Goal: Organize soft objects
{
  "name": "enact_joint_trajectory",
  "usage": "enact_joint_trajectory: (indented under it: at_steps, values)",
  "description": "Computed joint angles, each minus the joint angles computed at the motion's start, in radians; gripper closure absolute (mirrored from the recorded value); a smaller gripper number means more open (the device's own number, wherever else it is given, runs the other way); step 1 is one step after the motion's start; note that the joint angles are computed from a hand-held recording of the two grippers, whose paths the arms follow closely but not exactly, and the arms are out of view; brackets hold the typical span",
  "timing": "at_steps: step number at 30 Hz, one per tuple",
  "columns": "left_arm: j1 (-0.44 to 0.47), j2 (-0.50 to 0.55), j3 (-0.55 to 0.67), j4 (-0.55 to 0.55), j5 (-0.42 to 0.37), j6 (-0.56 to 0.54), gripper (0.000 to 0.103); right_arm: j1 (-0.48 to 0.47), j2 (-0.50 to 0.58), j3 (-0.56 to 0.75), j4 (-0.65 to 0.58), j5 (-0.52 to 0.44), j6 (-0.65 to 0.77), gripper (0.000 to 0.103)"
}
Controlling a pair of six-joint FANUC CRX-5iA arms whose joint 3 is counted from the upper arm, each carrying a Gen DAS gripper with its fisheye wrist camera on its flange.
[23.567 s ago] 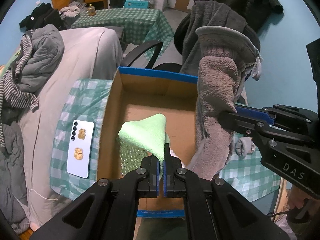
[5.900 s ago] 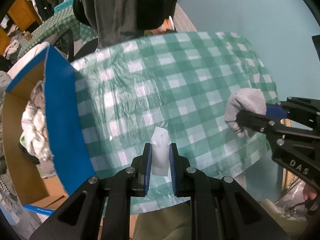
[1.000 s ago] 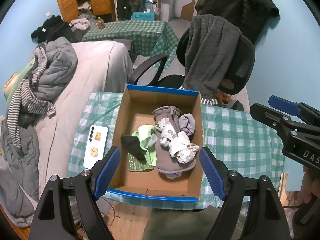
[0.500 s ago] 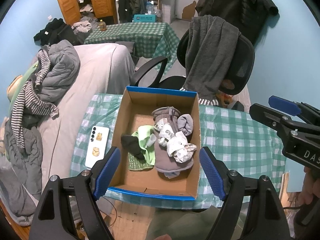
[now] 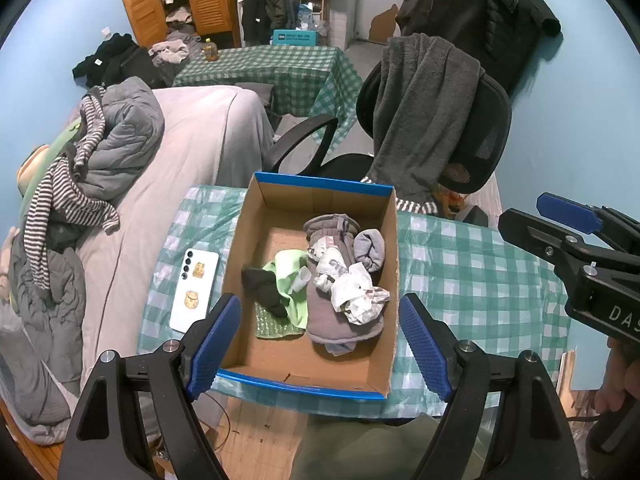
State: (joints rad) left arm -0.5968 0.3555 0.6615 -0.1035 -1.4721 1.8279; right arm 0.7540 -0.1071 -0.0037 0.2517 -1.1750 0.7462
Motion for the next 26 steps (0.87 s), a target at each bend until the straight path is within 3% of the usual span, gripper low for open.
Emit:
enact_joint_trajectory:
  at_steps: [26]
  values:
    - [-0.018,0.02,0.033,-0.007,-0.03,0.012,0.021,-0.005,-0.007,-0.008,-0.005,0.005,0.005,0.037]
